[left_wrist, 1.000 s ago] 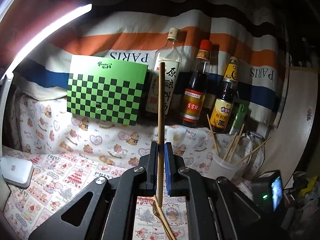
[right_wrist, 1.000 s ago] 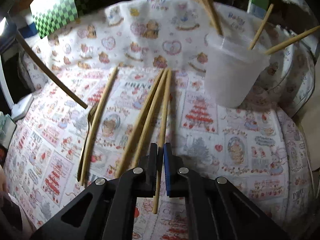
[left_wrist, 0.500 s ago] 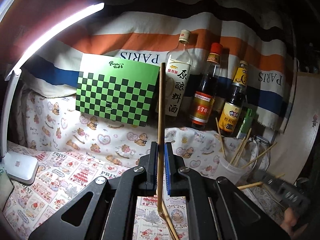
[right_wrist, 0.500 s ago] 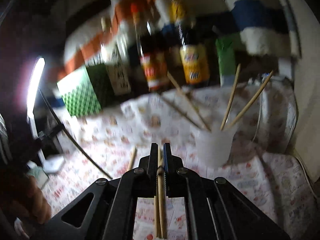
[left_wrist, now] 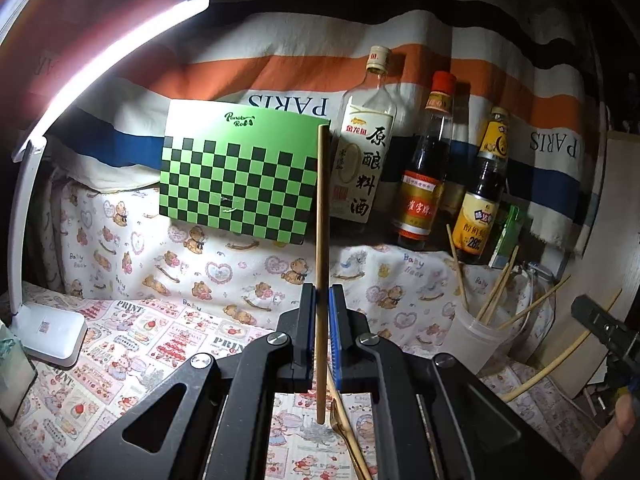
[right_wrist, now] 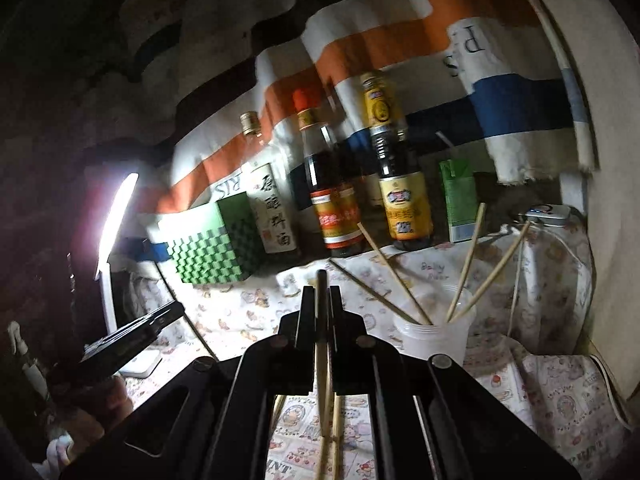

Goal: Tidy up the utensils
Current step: 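Lift the right tool's chopstick upright beside the left tool's chopstick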

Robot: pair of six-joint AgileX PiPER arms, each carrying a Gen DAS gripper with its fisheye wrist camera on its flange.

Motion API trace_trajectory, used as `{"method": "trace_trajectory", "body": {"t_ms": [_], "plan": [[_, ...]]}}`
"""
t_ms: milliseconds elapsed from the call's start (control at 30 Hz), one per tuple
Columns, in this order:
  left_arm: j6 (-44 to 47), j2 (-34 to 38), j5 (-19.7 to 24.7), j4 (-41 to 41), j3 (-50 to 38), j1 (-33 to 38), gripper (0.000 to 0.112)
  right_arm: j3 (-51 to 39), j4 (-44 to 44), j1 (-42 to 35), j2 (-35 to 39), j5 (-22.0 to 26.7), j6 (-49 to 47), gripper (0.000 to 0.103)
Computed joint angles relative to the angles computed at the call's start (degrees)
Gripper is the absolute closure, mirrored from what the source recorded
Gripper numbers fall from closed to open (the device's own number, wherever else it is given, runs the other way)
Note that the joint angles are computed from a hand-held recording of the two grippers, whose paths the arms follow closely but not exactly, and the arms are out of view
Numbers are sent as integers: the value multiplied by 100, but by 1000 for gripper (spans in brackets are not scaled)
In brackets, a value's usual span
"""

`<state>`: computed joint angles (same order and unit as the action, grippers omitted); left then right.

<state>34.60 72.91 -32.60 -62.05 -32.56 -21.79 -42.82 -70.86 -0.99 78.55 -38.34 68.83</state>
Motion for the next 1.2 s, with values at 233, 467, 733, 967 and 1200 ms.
{"method": "trace_trajectory", "body": {"t_ms": [233,467,733,967,1200], "plan": [[-130,-53,188,136,16,198,107,-147,-402,288,204,291,232,97],[171,1,183,-98,-54,197,107,-176,-382,497,364,473,132,97],[376,142,391,-255,-171,342,107,-477,-1369,713,653,669,993,96],[537,15,485,-349,-169,334,107,-298,-814,635,457,678,580,96],[28,-111,957,88,-147,596,107,-265,-536,151,334,225,663,96]]}}
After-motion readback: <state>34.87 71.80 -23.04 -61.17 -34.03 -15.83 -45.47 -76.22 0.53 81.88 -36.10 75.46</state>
